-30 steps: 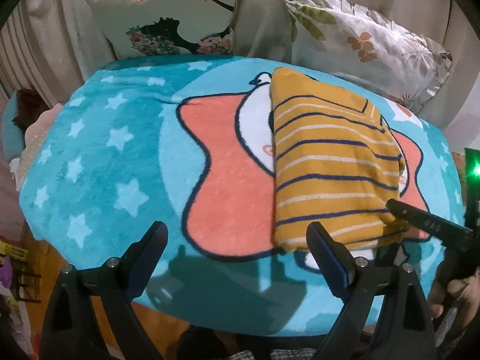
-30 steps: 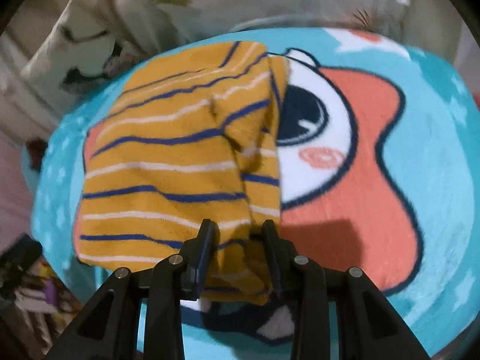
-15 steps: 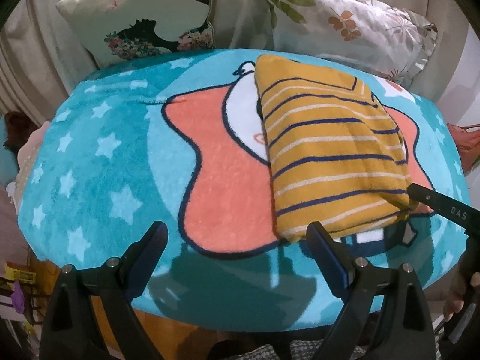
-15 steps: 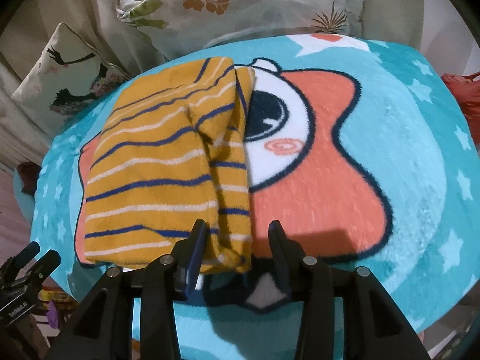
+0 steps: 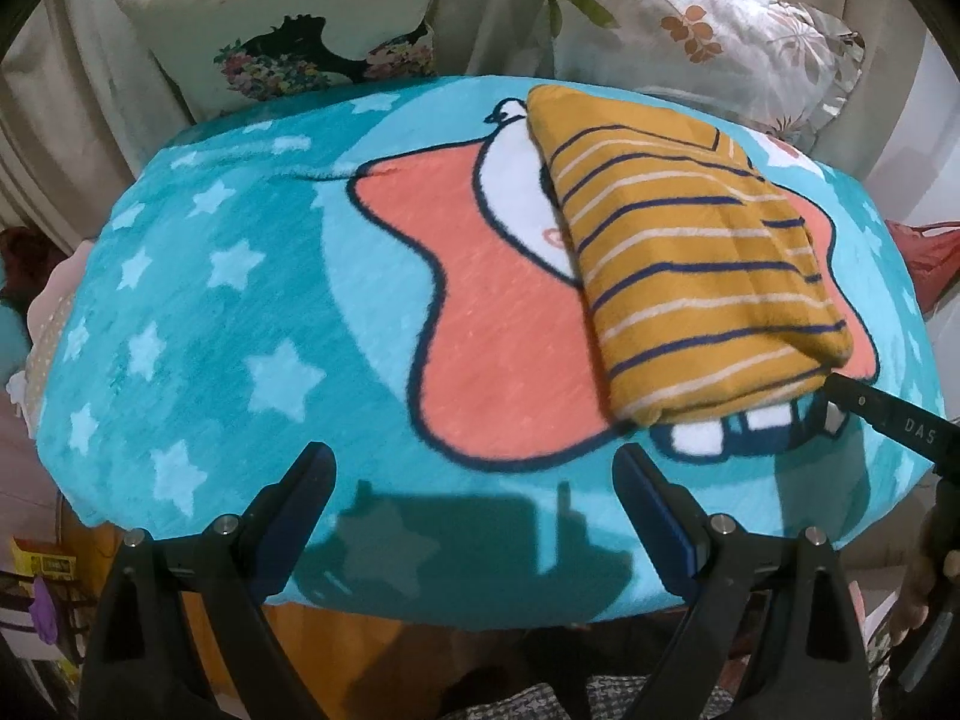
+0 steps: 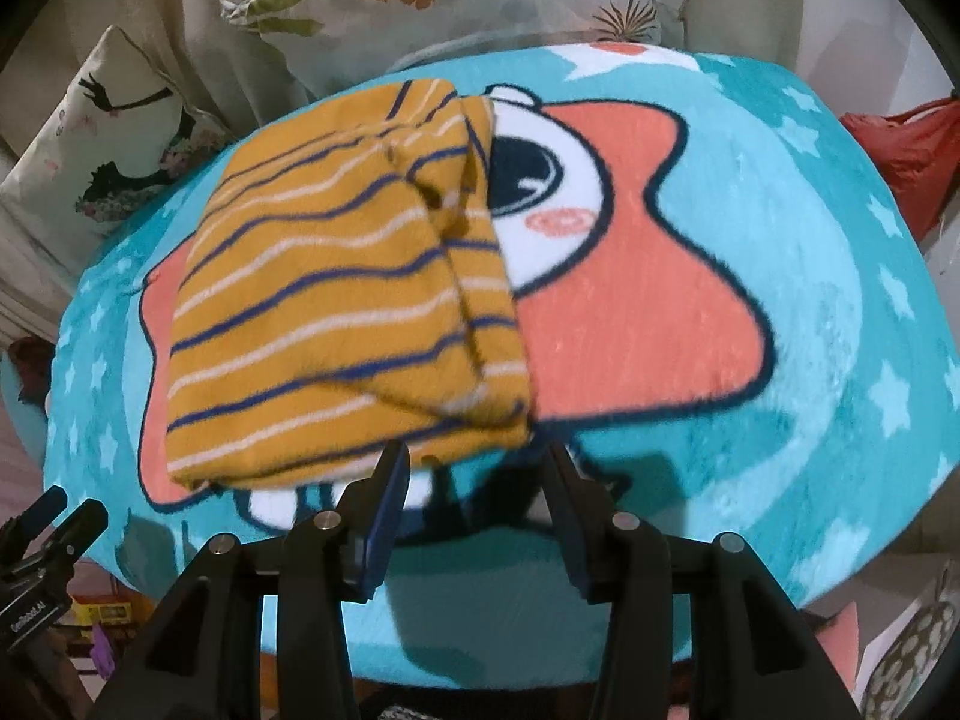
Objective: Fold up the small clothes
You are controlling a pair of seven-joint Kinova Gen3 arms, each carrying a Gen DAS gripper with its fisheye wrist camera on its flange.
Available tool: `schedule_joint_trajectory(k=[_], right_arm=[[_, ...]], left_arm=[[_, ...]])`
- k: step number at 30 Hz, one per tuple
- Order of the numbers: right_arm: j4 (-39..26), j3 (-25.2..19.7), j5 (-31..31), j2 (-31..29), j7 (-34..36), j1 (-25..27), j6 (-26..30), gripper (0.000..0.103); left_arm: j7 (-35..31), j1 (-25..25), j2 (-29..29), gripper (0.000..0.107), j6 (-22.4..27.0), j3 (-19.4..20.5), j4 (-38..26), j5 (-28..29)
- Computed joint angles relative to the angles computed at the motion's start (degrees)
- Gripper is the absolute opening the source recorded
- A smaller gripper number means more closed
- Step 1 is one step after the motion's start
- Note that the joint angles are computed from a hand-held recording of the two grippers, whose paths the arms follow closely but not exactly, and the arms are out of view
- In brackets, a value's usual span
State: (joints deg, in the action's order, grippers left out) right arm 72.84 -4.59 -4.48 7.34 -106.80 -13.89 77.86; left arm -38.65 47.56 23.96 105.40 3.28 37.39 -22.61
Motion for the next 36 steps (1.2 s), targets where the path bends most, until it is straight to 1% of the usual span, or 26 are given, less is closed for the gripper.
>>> schedule_joint_trajectory(k=[4, 12, 15, 18, 20, 22, 24, 26, 28, 32, 36], right_arm=[[1.62, -0.83, 1.28, -1.42, -2.8, -1.7, 0.06, 0.05], [4.51, -2.29, 3.22, -4.19, -7.94, -4.29, 0.07, 0.05], [5.68, -2.81, 3.83, -5.61, -9.66, -4.99, -0.01, 0.05], [7.01, -2.71, 3.58, -8.04, -10.36, -4.61, -1.69, 0.05], [7.35, -2.04, 2.62, -9.66, -10.11, -3.47, -3.16, 0.052], [6.91, -1.33, 2.24, -10.3, -9.59, -2.2, -4.27, 0.059], [5.08, -0.43, 1.81, -9.36, -8.65, -0.83, -4.4, 0.062], [3.27, 0.98, -0.87, -7.69, -6.91, 0.98, -4.82, 0.063], [1.44, 2.34, -4.52, -5.3, -4.83, 3.11, -5.48, 0.065], [-4.02, 3.02, -10.96, 1.87, 0.35, 7.11, -5.63, 0.066], [-12.04, 1.47, -16.8, 10.68, 5.61, 10.85, -3.18, 0.067]], left_arm=[[0.69, -0.29, -2.97, 0.093, -1.55, 0.7, 4.62, 0.28], [2.29, -2.02, -7.77, 0.093, -4.03, 3.68, 12.1, 0.61], [2.61, -3.29, -9.27, 0.093, -5.73, 4.82, 14.79, 1.41], [2.09, -5.65, -10.86, 0.093, -8.71, 5.73, 17.54, 3.47], [1.76, -7.54, -11.84, 0.093, -10.96, 6.15, 19.21, 5.24], [1.13, -9.91, -12.49, 0.093, -13.25, 6.31, 20.36, 7.52], [0.77, -12.06, -12.74, 0.093, -15.33, 6.42, 20.98, 9.91], [-0.34, -14.45, -12.69, 0.093, -18.18, 6.35, 21.15, 12.37], [-1.74, -15.99, -11.38, 0.093, -19.52, 6.23, 19.65, 13.7], [-3.68, -19.45, -7.89, 0.093, -23.12, 5.5, 16.37, 18.81], [-5.14, -22.44, -3.84, 0.093, -28.2, 4.96, 13.59, 24.37]])
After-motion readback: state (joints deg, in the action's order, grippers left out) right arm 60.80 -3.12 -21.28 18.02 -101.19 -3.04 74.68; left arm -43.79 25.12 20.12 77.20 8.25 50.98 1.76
